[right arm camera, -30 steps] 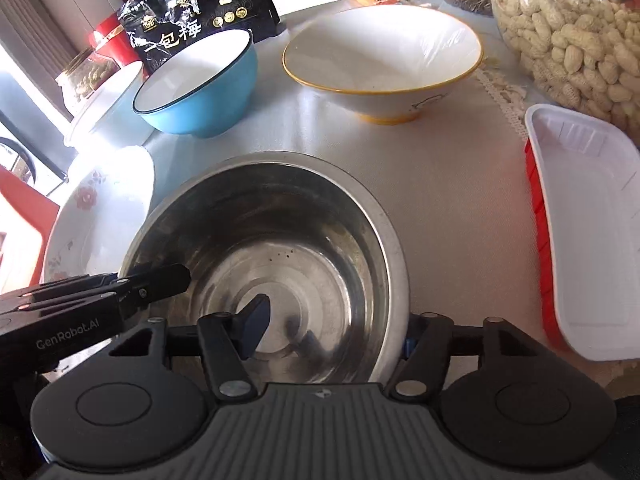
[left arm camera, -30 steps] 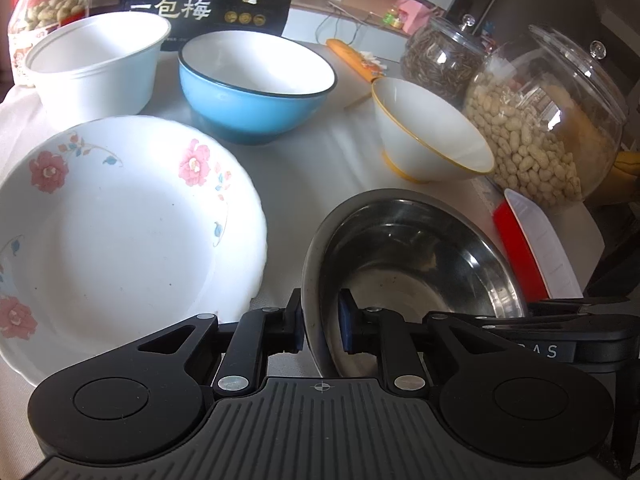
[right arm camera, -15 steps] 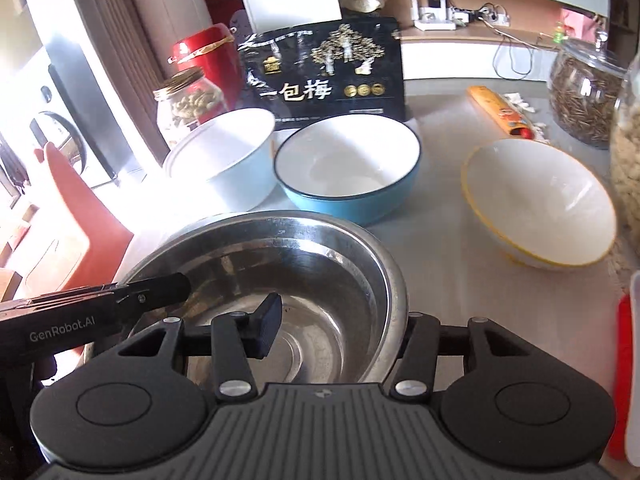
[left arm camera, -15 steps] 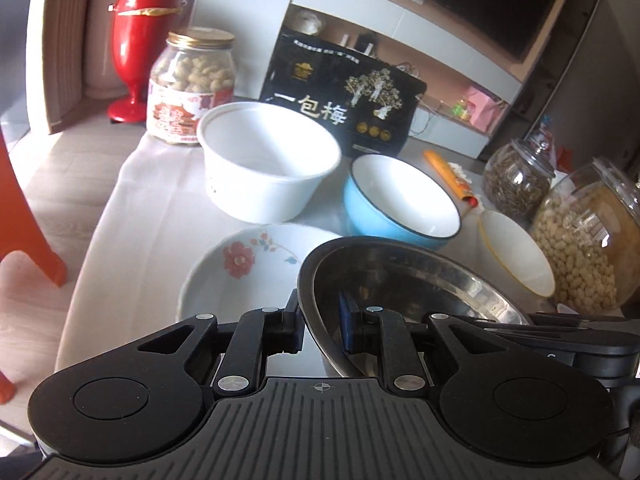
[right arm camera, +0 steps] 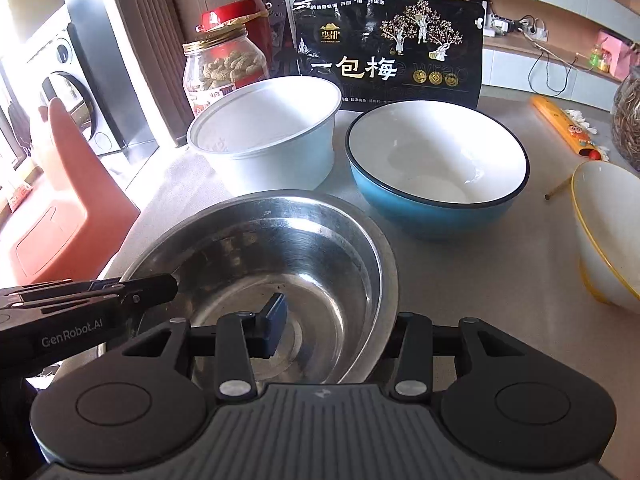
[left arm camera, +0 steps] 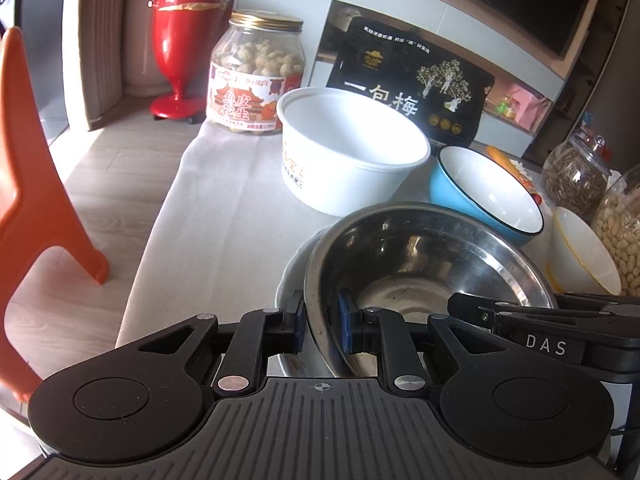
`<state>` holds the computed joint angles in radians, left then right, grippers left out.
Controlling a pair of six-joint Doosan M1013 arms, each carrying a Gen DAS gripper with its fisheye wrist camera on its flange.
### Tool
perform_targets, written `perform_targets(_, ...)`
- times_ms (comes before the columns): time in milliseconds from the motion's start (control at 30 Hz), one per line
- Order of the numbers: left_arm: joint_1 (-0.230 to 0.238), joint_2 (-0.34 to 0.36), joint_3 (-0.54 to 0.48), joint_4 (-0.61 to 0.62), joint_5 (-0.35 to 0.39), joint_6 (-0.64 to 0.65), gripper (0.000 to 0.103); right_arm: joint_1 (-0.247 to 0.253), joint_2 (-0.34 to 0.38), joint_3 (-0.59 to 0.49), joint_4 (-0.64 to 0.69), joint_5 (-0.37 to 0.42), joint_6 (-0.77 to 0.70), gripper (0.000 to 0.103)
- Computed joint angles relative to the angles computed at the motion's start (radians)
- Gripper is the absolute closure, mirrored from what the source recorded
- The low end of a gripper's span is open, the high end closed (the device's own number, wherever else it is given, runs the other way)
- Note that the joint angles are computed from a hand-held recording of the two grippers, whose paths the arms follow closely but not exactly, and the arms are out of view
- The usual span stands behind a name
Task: Organize plates and bowls
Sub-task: 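Carry the steel bowl onto the floral plate and open the left gripper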
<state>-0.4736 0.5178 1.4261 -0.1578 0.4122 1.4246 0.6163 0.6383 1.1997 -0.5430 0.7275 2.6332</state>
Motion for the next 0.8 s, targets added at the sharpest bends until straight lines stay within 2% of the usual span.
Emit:
perform_targets(100, 0.013, -0.003, 0.017, -0.118, -0.043, 0.088, 0.084, 0.013, 0.003, 0.008, -0.092, 0.002, 0.110, 0.061)
perform_targets(233, 0.023, -0.018, 0.046, -0.181, -0.105, 0.142, 0.084, 0.028, 0.009, -0.003, -0.130, 0.046, 0.099, 0.058)
perform_targets(300, 0.025, -0.022, 0.053, -0.163, -0.118, 0.136, 0.075, 0.033, 0.000, 0.003, -0.129, 0.053, 0.077, 0.048)
perform_targets(367, 0.029, -0.023, 0.057, -0.214, -0.118, 0.184, 0.074, 0.041, -0.015, 0.022, -0.195, 0.051, 0.124, 0.039)
perform_targets(500, 0.029, -0.016, 0.045, -0.167, -0.088, 0.134, 0.070, 0.048, -0.029, 0.034, -0.312, 0.089, 0.207, 0.033)
perform_targets(600, 0.034, -0.005, 0.033, -0.197, -0.051, 0.146, 0.065, 0.034, -0.023, 0.025, -0.266, 0.110, 0.209, 0.033)
perform_targets(733, 0.051, 0.006, 0.030, -0.352, -0.025, 0.237, 0.063, 0.004, -0.012, 0.027, -0.091, 0.079, 0.173, 0.034)
perform_targets(800, 0.060, 0.009, 0.033, -0.452, -0.017, 0.304, 0.066, -0.008, -0.003, 0.023, 0.005, 0.062, 0.133, 0.044)
